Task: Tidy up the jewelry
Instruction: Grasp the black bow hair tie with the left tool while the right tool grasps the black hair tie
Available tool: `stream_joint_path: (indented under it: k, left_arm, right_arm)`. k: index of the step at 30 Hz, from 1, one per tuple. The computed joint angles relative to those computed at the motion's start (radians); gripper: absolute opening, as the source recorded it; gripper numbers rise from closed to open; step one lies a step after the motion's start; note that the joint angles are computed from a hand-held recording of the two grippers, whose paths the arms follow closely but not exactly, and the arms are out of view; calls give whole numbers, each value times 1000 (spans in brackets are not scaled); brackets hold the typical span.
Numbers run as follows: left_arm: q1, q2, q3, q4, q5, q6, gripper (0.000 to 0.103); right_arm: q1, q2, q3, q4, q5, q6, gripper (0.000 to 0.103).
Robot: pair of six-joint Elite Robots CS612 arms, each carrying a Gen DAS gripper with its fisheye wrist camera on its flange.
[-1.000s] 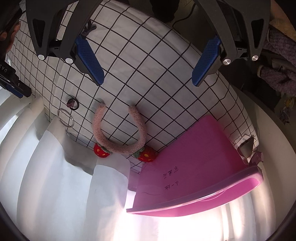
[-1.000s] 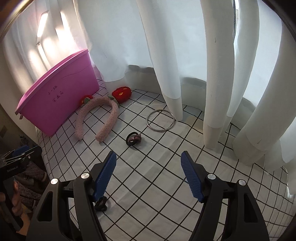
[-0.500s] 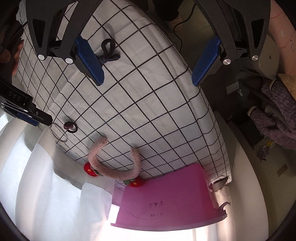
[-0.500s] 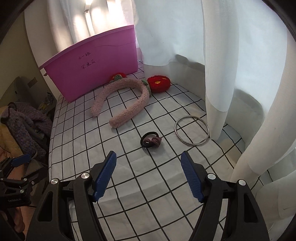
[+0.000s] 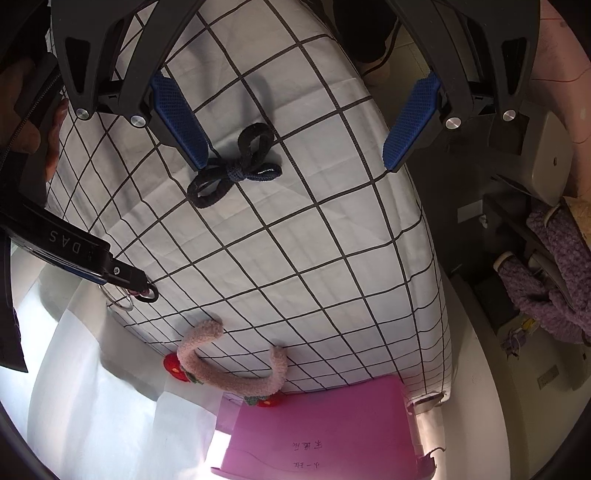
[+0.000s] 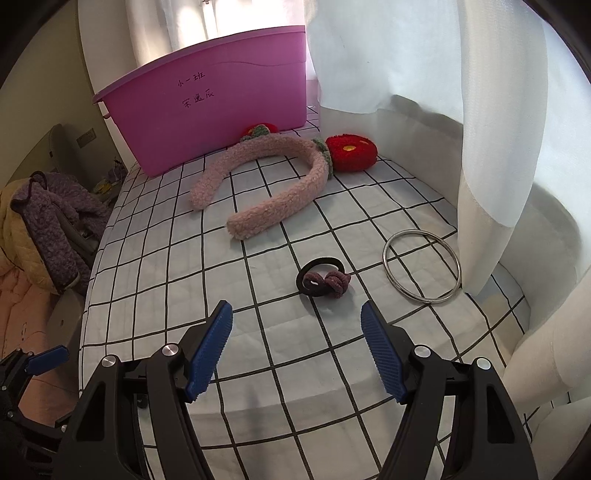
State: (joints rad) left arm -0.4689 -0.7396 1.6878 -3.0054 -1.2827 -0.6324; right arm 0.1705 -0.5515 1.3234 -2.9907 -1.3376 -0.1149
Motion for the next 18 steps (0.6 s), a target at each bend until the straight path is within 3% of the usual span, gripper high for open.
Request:
stream_joint_path:
  k: [9, 18]
  left_arm:
    - [-7, 27, -33, 27, 22, -29, 94]
    - [-11, 40, -36, -8, 47, -12, 93]
  right_arm:
    - [9, 41, -73, 60, -33, -9, 69]
    - [17, 59, -105, 80, -65, -8, 68]
